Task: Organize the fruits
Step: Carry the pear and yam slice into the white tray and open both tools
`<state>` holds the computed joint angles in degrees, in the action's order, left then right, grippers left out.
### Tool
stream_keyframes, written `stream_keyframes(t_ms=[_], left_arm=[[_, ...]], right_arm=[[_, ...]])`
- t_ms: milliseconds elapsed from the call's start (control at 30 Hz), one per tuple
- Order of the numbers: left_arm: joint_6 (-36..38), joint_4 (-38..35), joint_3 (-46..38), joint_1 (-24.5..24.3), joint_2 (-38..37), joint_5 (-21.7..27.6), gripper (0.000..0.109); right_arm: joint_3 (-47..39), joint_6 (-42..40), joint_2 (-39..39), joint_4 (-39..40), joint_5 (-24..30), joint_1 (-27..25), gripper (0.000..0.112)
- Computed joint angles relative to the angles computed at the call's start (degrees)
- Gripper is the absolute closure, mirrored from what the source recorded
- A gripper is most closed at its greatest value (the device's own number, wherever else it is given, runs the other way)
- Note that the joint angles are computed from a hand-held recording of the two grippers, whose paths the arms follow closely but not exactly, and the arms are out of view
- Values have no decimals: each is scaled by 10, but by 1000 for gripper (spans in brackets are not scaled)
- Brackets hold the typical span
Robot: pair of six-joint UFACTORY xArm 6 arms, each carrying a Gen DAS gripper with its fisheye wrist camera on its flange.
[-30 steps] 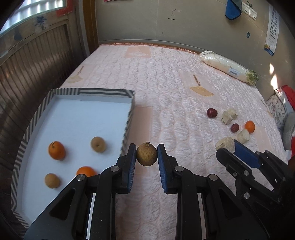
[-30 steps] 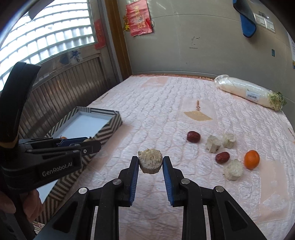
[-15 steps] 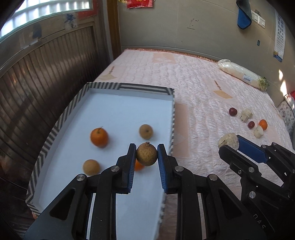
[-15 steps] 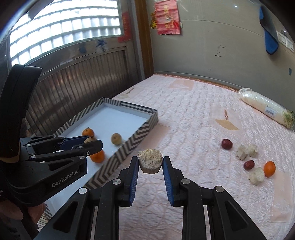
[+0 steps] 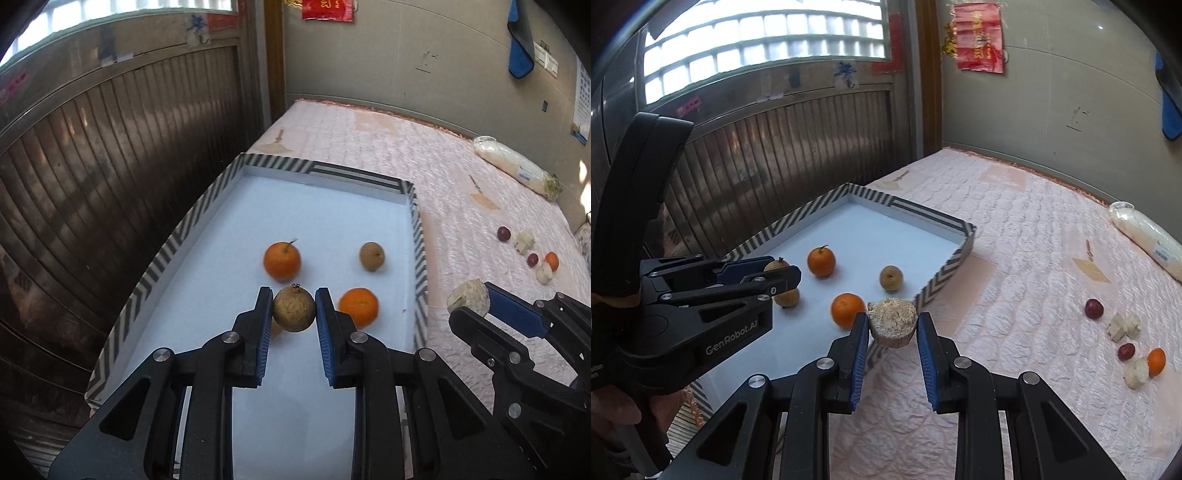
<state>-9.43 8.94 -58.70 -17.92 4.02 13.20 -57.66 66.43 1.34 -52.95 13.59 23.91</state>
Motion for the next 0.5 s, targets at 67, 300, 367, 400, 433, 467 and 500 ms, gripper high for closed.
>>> stream_keyframes(t_ms=[67,300,367,400,433,467,500], left_arm=[[-9,11,3,7,-1,-2,86],[-16,6,7,31,0,0,86],[-16,4,6,35,1,0,86],[-17,4,5,37,3,0,86],[-14,-1,5,40,4,1,86],[-11,-5,5,42,5,1,86],[-9,-9,6,44,5,1,86]], right_arm=[[-7,-7,7,2,0,6,87],[-32,-70,36,56,-2,26,87],[-41,-87,46,69,0,33,87],[-45,-98,51,78,0,36,87],[-50,-110,57,88,0,39,87],[-53,-120,61,97,0,42,87],[-57,-131,66,107,-1,45,87]])
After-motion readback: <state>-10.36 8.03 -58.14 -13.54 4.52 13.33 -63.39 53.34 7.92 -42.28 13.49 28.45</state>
